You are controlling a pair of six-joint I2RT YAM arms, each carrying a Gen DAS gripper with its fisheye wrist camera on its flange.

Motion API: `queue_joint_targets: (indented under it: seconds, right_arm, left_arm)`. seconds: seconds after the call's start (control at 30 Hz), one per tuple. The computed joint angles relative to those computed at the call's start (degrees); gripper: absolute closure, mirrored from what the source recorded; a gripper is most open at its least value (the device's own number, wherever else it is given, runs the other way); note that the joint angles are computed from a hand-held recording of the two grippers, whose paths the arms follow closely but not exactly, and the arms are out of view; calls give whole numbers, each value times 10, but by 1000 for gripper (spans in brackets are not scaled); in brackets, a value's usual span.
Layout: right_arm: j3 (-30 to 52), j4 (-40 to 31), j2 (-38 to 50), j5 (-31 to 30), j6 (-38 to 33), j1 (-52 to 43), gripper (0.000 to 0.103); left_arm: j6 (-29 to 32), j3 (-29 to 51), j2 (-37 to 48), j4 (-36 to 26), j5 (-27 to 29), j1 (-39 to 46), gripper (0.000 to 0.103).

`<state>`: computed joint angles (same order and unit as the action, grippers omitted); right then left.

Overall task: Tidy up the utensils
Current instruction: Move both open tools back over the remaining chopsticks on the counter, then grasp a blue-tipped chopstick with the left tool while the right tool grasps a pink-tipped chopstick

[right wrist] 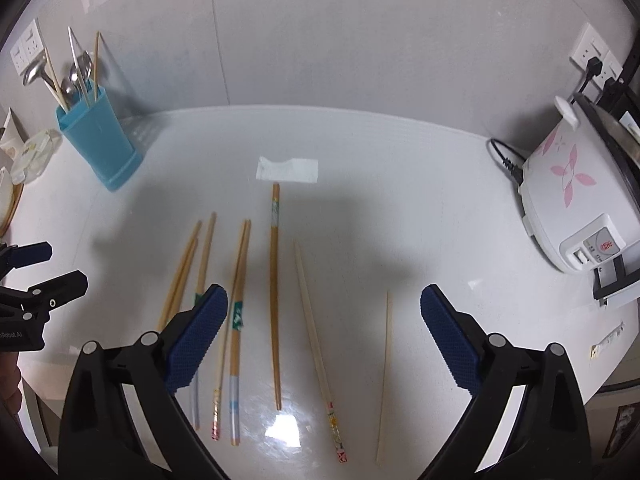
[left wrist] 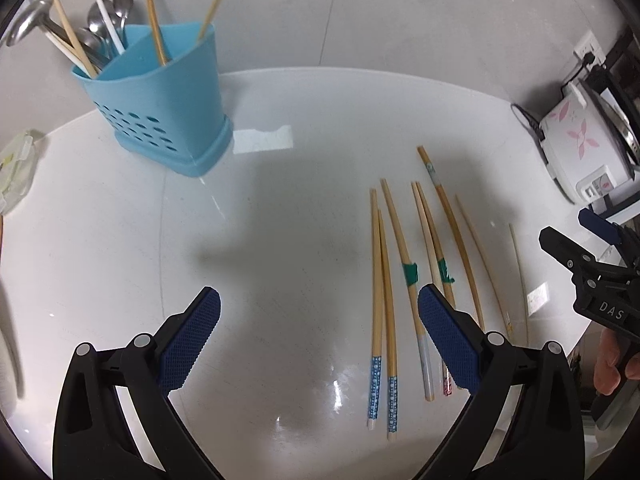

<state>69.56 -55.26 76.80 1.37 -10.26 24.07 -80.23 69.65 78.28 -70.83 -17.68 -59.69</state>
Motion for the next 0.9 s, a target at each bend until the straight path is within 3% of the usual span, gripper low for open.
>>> queue_joint_targets:
  seconds: [0.57, 0.9]
  right_arm:
    - [-41, -22, 60, -3, -59, -41, 32]
    - [-35, -31, 105, -1, -64, -42, 42]
  left_arm:
    - [38, -60, 68, 125, 83, 10, 7]
    - [49, -66, 100, 144, 105, 16, 9]
